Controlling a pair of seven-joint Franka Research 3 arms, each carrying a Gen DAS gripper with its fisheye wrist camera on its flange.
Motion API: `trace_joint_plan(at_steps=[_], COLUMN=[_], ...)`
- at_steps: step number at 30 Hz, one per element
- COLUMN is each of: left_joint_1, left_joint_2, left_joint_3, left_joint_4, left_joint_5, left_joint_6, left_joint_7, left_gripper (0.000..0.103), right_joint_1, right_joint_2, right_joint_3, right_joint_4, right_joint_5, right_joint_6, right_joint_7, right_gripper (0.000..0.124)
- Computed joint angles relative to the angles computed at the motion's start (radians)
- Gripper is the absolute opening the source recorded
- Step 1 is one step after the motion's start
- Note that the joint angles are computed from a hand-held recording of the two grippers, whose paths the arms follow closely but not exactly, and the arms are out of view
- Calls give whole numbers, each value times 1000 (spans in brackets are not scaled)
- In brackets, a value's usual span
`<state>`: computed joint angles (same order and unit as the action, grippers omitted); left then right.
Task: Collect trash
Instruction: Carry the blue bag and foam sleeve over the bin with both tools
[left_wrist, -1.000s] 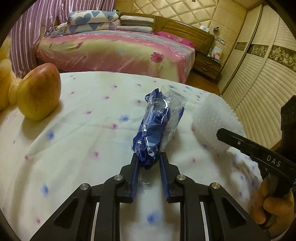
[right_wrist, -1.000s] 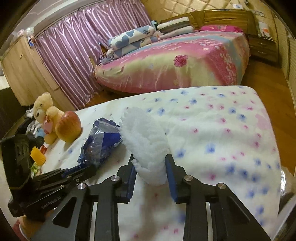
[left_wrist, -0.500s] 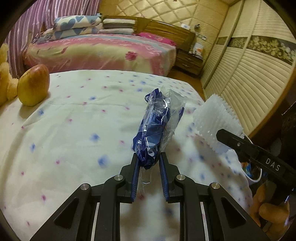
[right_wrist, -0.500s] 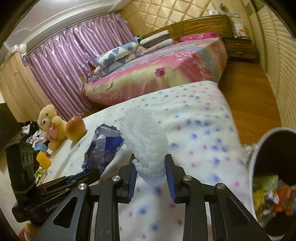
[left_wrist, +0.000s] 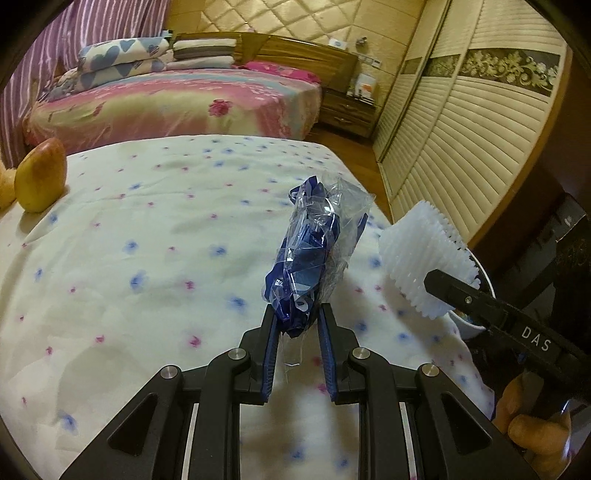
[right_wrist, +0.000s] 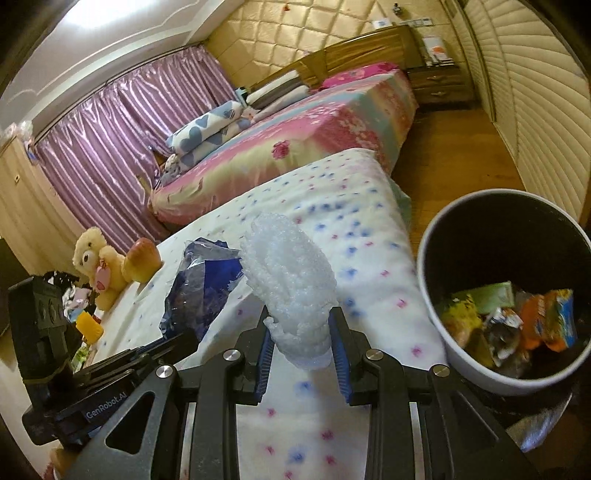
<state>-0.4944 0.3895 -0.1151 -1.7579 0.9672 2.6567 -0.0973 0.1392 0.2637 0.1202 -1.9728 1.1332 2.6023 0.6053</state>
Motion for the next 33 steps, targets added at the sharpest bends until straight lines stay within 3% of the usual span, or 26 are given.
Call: trace_joint_plan(at_steps=[33], left_joint_1=[-96], left_joint_2=[206], left_joint_3=[14], left_joint_4=[318], left_joint_5=[-163], left_joint_6=[-63], left_joint_7=[309], left_gripper=[20], right_joint_1=[-52], right_joint_2=[-79], right_joint_3=[-63], right_joint_4=[-93], right_joint_5=[81], right_joint_6=[23], right_joint_7=[-13], right_gripper=[29])
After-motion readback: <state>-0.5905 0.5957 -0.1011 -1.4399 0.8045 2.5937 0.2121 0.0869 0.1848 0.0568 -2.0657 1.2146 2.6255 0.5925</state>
